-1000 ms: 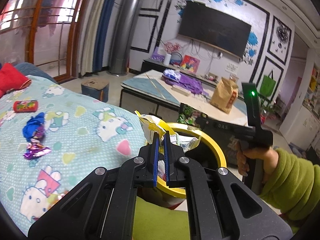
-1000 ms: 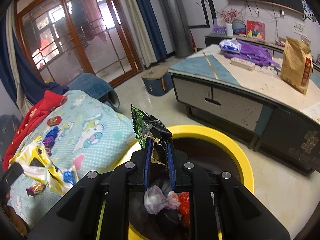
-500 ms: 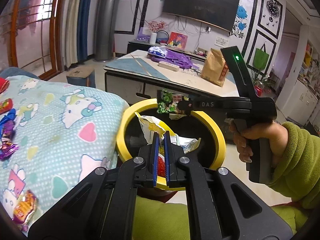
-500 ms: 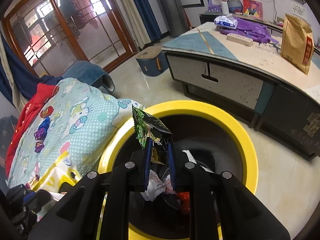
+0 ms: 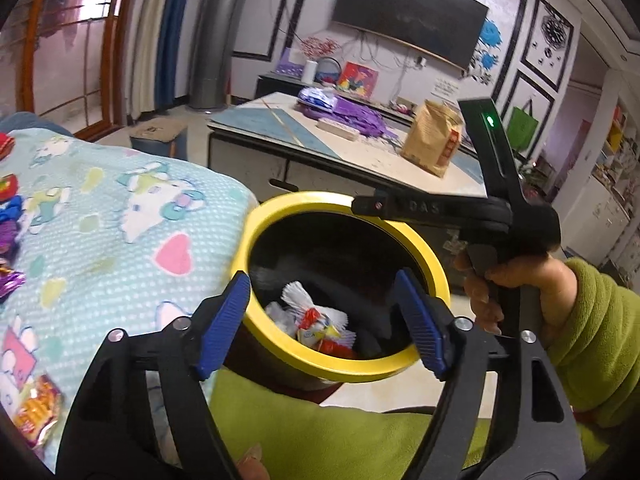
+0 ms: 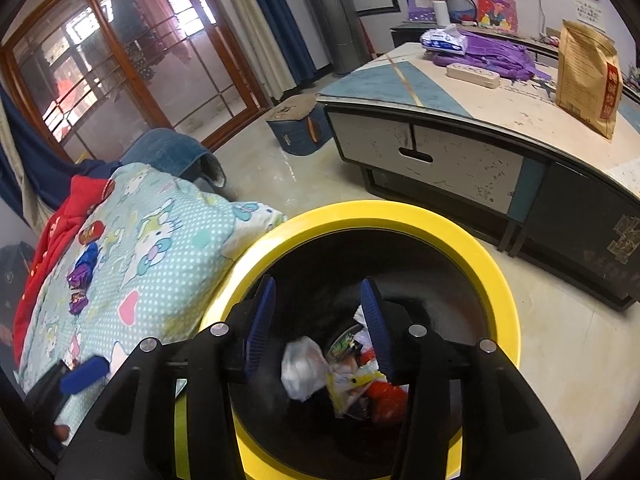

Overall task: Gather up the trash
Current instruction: 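Open both tools to drop the yellow wrapper and green packet into the bin, then move both open tools from the bin back over the bed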

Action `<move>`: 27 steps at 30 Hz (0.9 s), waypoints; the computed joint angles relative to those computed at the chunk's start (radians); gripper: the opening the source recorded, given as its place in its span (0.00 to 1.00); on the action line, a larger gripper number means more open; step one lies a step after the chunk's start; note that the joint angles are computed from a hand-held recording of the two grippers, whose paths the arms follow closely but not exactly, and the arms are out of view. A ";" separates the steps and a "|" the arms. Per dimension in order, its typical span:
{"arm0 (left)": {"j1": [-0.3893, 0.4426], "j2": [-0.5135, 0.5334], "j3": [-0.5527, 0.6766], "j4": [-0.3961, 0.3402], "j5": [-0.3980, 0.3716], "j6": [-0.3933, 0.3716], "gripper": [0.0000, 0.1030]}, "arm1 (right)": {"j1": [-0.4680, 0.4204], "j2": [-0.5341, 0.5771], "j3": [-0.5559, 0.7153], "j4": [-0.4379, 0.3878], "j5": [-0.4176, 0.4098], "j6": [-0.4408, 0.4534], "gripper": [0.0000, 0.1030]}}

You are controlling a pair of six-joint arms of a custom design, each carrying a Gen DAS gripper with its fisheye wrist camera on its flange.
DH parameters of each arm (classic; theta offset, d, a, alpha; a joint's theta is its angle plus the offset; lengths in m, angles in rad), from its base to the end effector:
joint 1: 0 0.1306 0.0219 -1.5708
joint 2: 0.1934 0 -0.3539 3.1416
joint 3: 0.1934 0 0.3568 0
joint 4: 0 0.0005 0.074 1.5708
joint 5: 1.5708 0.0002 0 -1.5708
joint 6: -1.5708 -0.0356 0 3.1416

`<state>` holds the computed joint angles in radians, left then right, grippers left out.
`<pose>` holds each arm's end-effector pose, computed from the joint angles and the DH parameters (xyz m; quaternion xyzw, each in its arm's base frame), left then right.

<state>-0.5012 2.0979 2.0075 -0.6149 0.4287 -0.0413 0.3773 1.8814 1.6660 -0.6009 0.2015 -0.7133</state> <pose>0.5992 -0.3457 0.2952 0.3236 0.8307 -0.2814 0.3550 0.5753 0.2198 0.2848 0.1912 0.9057 0.1101 0.3618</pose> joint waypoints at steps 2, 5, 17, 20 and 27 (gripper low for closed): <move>0.008 -0.027 -0.037 0.031 -0.030 0.009 0.70 | 0.012 0.001 0.006 0.018 0.001 0.020 0.42; 0.029 -0.064 -0.086 0.083 -0.062 0.028 0.74 | 0.030 0.002 0.017 0.049 -0.007 0.050 0.44; 0.131 -0.176 -0.207 0.225 -0.163 0.103 0.86 | 0.097 0.070 0.185 0.048 -0.071 0.158 0.48; 0.154 -0.191 -0.220 0.238 -0.174 0.122 0.88 | 0.115 0.100 0.253 0.030 -0.083 0.184 0.48; 0.205 -0.221 -0.251 0.257 -0.195 0.161 0.89 | 0.150 0.188 0.433 -0.027 -0.096 0.235 0.54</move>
